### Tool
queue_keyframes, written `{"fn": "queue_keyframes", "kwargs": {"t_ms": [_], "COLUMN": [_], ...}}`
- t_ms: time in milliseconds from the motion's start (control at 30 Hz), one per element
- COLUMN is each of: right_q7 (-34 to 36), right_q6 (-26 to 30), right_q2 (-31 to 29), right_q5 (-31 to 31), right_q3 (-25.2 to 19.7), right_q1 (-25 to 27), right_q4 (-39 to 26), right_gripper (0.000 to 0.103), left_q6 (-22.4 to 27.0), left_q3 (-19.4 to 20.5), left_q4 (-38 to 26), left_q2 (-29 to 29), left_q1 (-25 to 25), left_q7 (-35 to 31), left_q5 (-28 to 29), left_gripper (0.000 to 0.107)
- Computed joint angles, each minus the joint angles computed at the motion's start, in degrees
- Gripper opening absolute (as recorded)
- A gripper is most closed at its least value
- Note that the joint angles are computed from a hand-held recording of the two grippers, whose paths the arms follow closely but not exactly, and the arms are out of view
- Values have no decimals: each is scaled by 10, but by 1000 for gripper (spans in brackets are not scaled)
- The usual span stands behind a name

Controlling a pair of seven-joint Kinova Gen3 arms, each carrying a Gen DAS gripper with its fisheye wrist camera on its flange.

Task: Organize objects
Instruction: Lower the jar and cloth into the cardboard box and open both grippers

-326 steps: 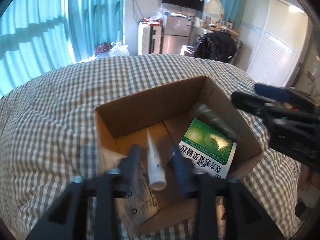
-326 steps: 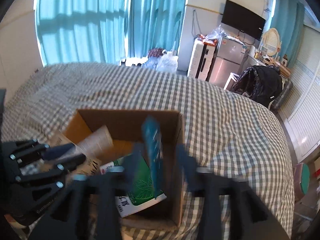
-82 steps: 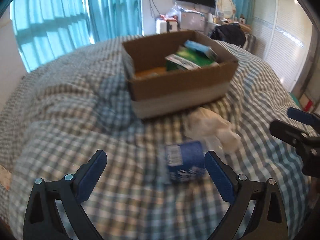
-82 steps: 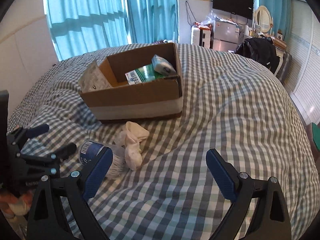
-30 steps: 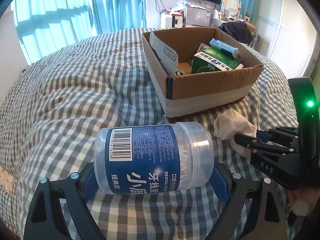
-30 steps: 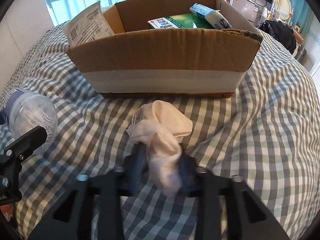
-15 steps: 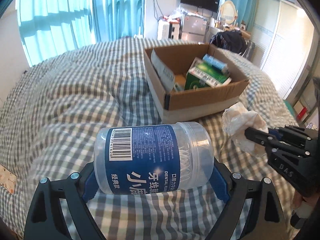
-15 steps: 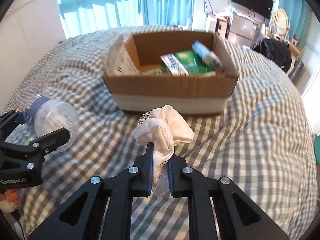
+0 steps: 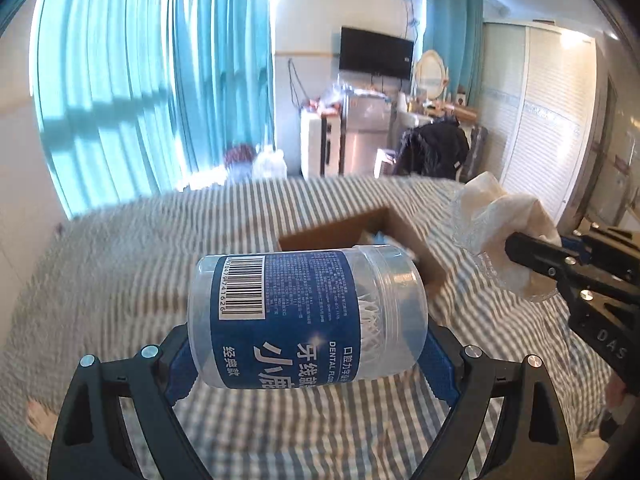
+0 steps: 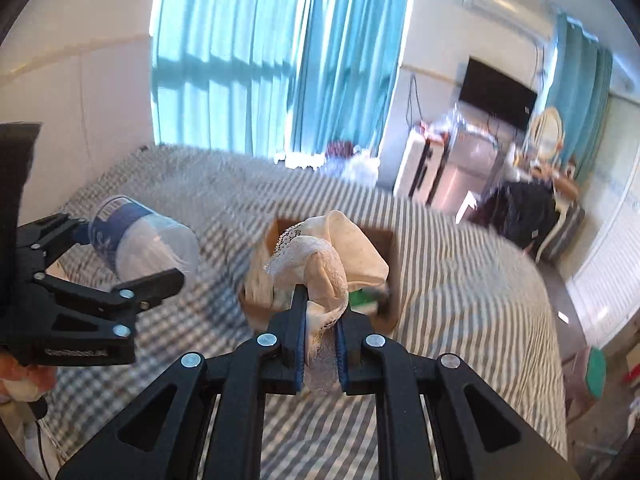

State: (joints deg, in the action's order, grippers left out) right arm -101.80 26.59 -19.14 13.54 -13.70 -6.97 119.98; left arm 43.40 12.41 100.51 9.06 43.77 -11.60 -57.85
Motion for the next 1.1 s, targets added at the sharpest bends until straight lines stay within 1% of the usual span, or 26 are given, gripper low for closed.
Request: {"fn": "queue_keyframes", "kwargs": {"t_ms": [100, 133, 200, 300, 367, 533, 633, 667, 767, 800, 833, 900, 1033, 1100], "right_q7": [10, 18, 36, 55, 74, 141, 176, 194, 244, 253, 254, 242, 253, 252], "right_q6": [1, 1, -5, -11, -14, -23, -20, -15, 19, 30, 33, 38, 58, 61], "right_q2": [11, 19, 39, 77, 105, 192, 248, 269, 332, 346, 359, 385, 431, 444], "right_q5": [3, 0, -11, -24, -42, -110, -151, -173, -232, -237, -232, -213, -221, -220], "right_q3": [4, 11, 29, 46, 64, 101, 104, 101, 80, 79, 86, 97, 86, 86], "right_q1": [-1, -7, -18, -27, -35, -38, -23, -12, 27, 31, 24, 13, 27, 28], "right_q4": [-36, -47, -70, -104, -127, -180, -211, -224, -269, -277, -284, -297, -327, -331], "right_gripper": [12, 12, 12, 12, 12, 12, 11, 12, 12, 12, 12, 12, 12, 12], "left_q6": [24, 22, 3, -22, -31, -49, -57, -57, -63, -68, -72, -70, -85, -97], "left_q3": [-5, -8, -16, -31, -40, -54, -58, -63, -79, -80, -77, -83, -98, -113], "left_q4": [-35, -47, -65, -101, -134, -201, -232, -239, -257, -260, -267, -278, -282, -277], "left_q2": [14, 21, 32, 60, 90, 163, 204, 215, 249, 256, 268, 285, 303, 304], "left_q1": [3, 0, -9, -23, -35, -63, -77, -73, -65, -66, -72, -70, -70, -61], "left_q7": [-11, -20, -38, -82, -120, -203, -242, -249, -273, -284, -300, -319, -339, -347], "left_q5": [-18, -20, -11, 20, 52, 122, 162, 169, 186, 197, 211, 231, 273, 283], "left_gripper": [92, 92, 92, 92, 92, 92, 92, 92, 92, 92, 92, 92, 92, 92]}}
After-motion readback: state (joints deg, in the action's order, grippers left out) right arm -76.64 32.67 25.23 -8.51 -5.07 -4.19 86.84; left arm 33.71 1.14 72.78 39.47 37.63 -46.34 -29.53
